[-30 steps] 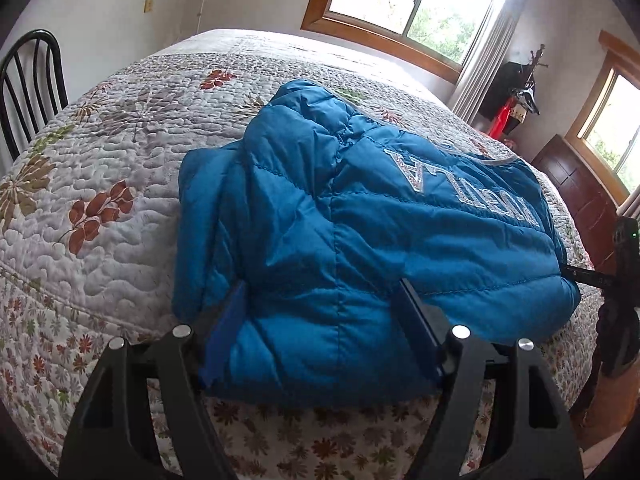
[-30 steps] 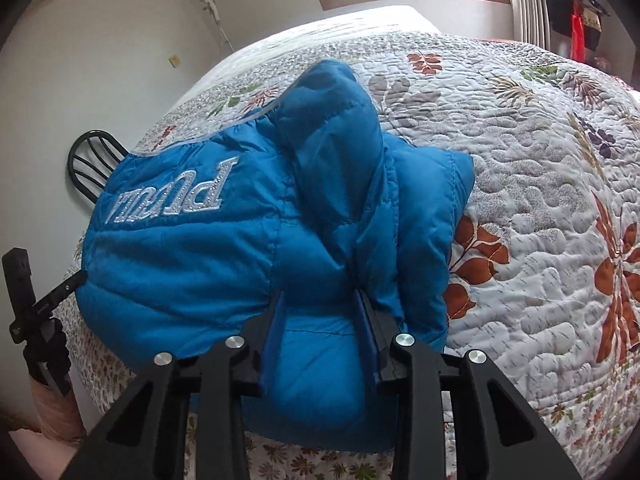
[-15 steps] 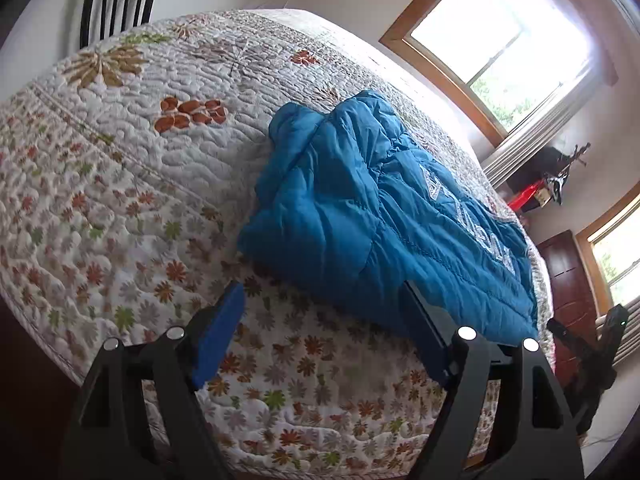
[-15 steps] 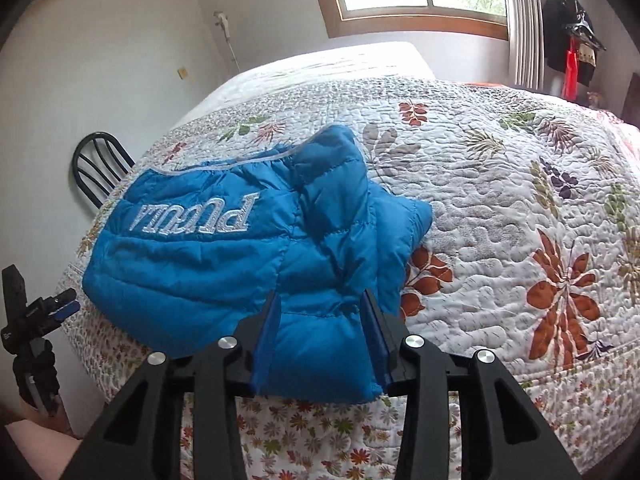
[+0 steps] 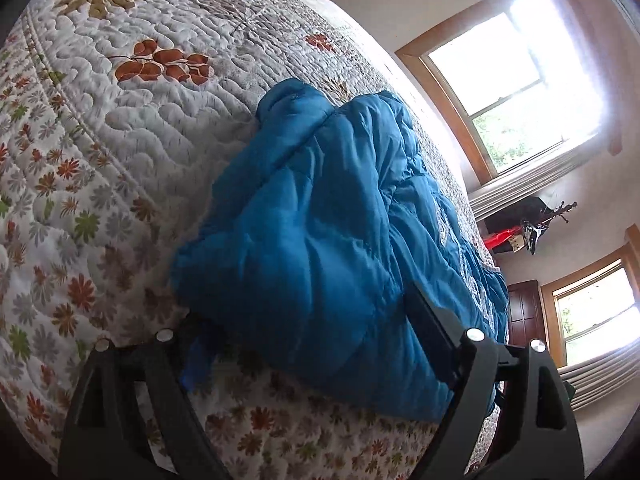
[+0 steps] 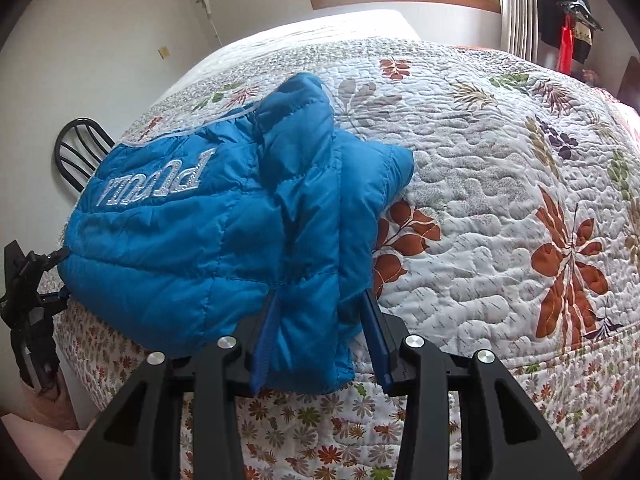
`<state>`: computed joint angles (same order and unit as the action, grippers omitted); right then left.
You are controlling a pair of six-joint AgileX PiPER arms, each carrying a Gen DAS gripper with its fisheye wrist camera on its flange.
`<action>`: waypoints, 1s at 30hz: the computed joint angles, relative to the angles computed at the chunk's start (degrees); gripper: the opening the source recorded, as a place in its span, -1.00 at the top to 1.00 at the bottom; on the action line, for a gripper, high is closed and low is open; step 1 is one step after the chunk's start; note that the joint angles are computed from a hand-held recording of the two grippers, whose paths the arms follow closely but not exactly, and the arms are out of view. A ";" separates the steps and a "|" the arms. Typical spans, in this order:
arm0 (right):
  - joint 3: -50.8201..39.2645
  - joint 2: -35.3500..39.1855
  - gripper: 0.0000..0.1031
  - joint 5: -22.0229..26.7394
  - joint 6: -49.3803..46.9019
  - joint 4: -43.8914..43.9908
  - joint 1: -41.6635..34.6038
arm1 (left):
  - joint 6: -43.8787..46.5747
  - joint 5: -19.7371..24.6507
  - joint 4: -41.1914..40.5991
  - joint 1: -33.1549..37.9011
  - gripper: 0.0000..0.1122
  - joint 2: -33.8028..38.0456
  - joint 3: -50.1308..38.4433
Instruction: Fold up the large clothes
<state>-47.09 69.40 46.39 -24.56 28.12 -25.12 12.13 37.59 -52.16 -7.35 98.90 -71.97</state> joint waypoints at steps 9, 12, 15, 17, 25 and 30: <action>-0.15 3.36 0.12 -0.73 0.24 -0.06 0.84 | -1.17 -3.85 2.44 -1.70 0.04 1.53 -0.97; 0.24 4.36 0.07 -2.56 2.13 -2.05 2.63 | 0.00 -6.33 2.89 -2.64 0.06 0.78 0.73; 0.31 4.82 0.06 -2.69 1.43 -1.32 2.33 | 2.86 -6.90 0.75 -2.47 0.08 0.36 1.83; 0.01 4.86 0.06 -1.82 0.64 -0.46 1.50 | 3.98 -5.50 -0.13 -1.66 0.13 1.06 0.62; -0.71 -1.83 0.04 4.19 -5.49 0.23 -13.31 | 1.99 -7.12 5.60 -3.51 0.41 -2.13 -1.71; -1.06 1.85 0.11 1.21 1.82 -11.28 -15.75 | -5.12 -11.41 16.37 -9.53 0.49 -5.89 -5.01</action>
